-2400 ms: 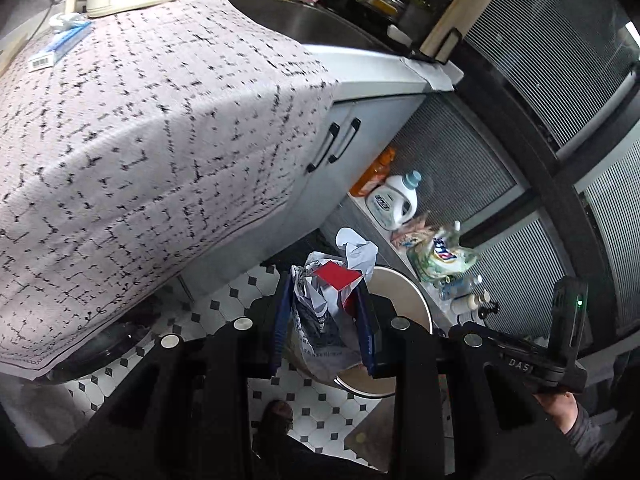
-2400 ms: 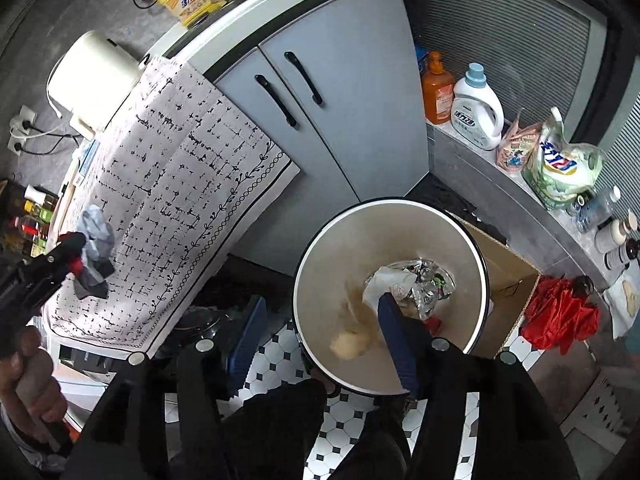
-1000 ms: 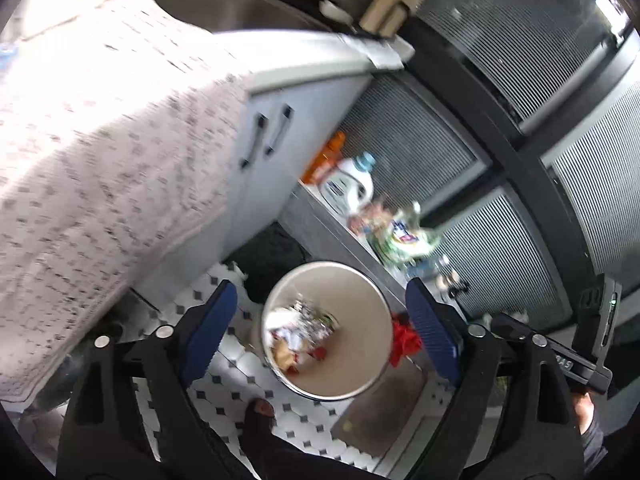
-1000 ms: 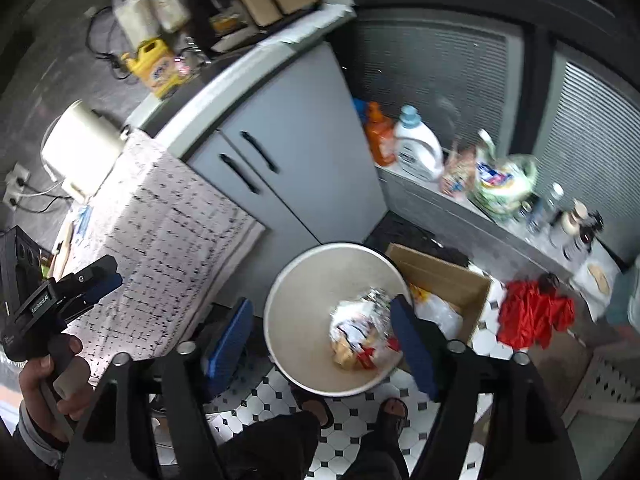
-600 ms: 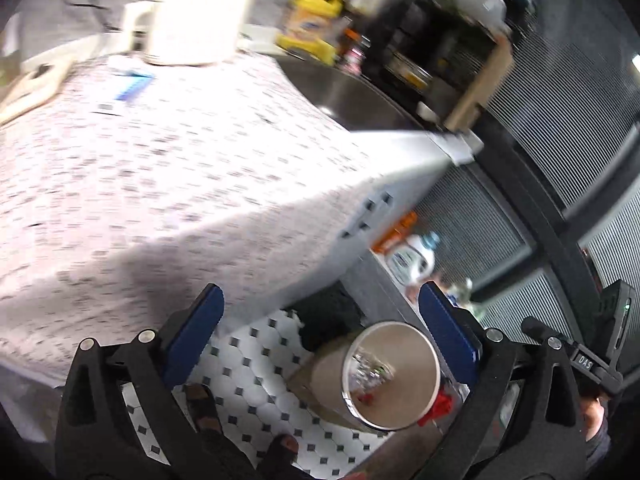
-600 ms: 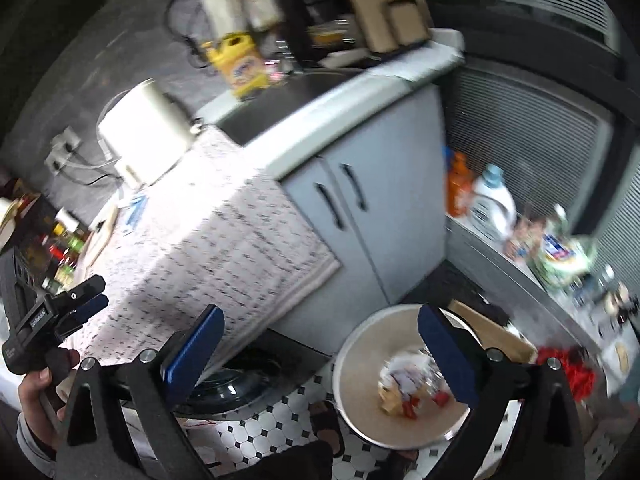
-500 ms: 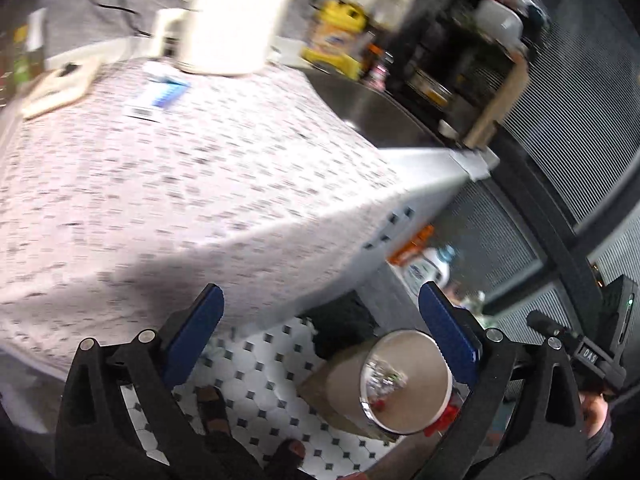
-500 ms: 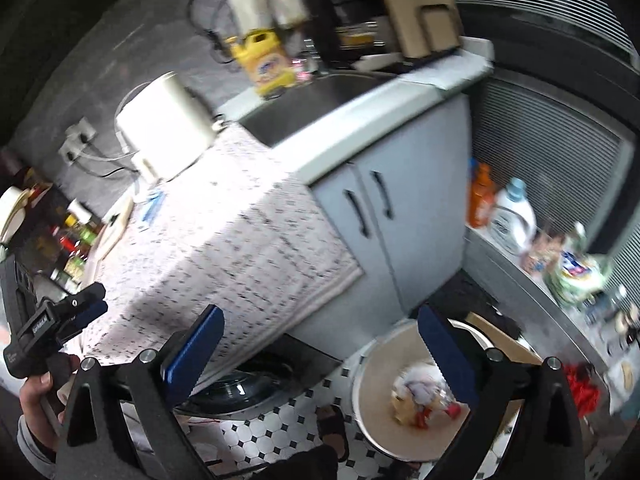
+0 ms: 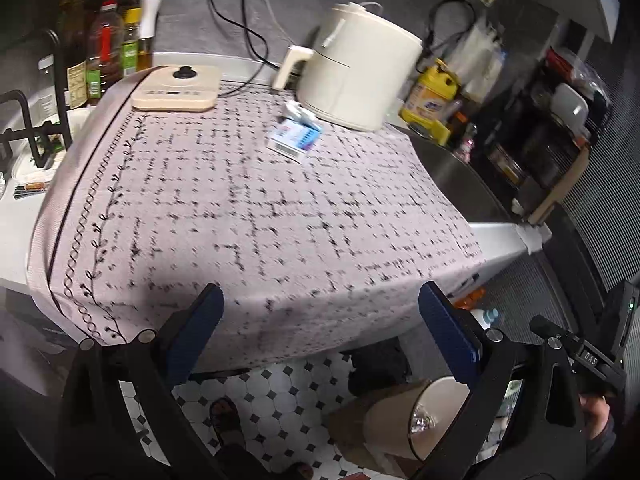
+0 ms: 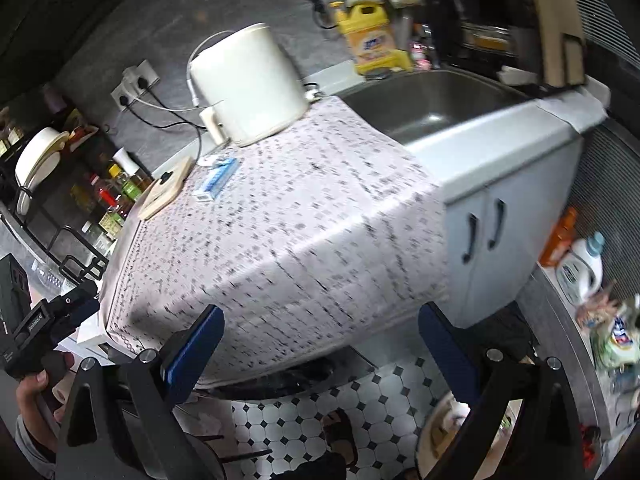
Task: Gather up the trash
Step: 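Move both tools back up to the medicine box and tissue on the counter, then grasp the white tissue with the right tool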
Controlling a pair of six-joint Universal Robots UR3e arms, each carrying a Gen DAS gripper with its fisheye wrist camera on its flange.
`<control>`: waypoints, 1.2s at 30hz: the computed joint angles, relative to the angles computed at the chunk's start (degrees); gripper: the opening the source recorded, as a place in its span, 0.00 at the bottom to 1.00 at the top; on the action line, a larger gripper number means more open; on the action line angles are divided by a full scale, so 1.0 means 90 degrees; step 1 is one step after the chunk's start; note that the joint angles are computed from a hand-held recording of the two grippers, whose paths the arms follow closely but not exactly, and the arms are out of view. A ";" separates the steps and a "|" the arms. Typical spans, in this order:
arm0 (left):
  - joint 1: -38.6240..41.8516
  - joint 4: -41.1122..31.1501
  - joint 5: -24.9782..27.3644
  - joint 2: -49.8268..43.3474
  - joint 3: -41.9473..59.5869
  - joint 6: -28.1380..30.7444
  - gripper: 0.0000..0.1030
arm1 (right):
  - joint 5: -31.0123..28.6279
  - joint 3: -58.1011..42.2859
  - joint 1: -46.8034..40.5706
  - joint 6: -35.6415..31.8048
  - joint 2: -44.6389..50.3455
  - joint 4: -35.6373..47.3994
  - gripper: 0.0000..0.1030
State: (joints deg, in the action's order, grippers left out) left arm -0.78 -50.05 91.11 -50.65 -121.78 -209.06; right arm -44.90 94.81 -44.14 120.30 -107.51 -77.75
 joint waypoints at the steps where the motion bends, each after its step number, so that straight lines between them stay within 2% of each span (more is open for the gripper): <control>1: 0.0274 -0.0059 -0.0172 0.0080 -0.0002 0.0143 0.94 | 0.0003 0.0045 0.0191 0.0227 0.0012 -0.0230 0.92; 7: 0.2391 -0.0524 -0.1637 0.0597 0.0023 0.1364 0.94 | -0.0179 -0.0256 0.1881 0.2064 0.0745 -0.2196 0.92; 13: 0.4296 -0.0751 -0.3098 0.0556 0.0041 0.2460 0.94 | -0.0656 -0.1116 0.3356 0.3464 0.1889 -0.3669 0.92; 20: 0.5366 -0.0688 -0.3880 -0.0185 0.0316 0.3326 0.94 | -0.1307 -0.2568 0.4741 0.4830 0.3438 -0.4750 0.90; 23: 0.5788 -0.0768 -0.4261 -0.0472 0.0460 0.3690 0.94 | -0.1554 -0.3256 0.5152 0.5307 0.4047 -0.4851 0.85; 27: 0.5936 -0.0594 -0.4429 -0.0953 0.0606 0.3990 0.94 | -0.1774 -0.4133 0.5579 0.5607 0.4709 -0.4773 0.82; 34: 0.5748 0.0075 -0.4429 -0.1659 0.0508 0.3732 0.94 | -0.2000 -0.5755 0.5988 0.5433 0.5697 -0.3976 0.79; 36: 0.5684 0.0265 -0.4338 -0.1831 0.0463 0.3574 0.94 | -0.2036 -0.6688 0.6064 0.5338 0.6261 -0.3487 0.75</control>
State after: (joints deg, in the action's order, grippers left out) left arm 50.38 -47.66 52.07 -67.13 -117.61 -176.90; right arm -63.22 34.61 10.44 168.34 -51.16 -109.14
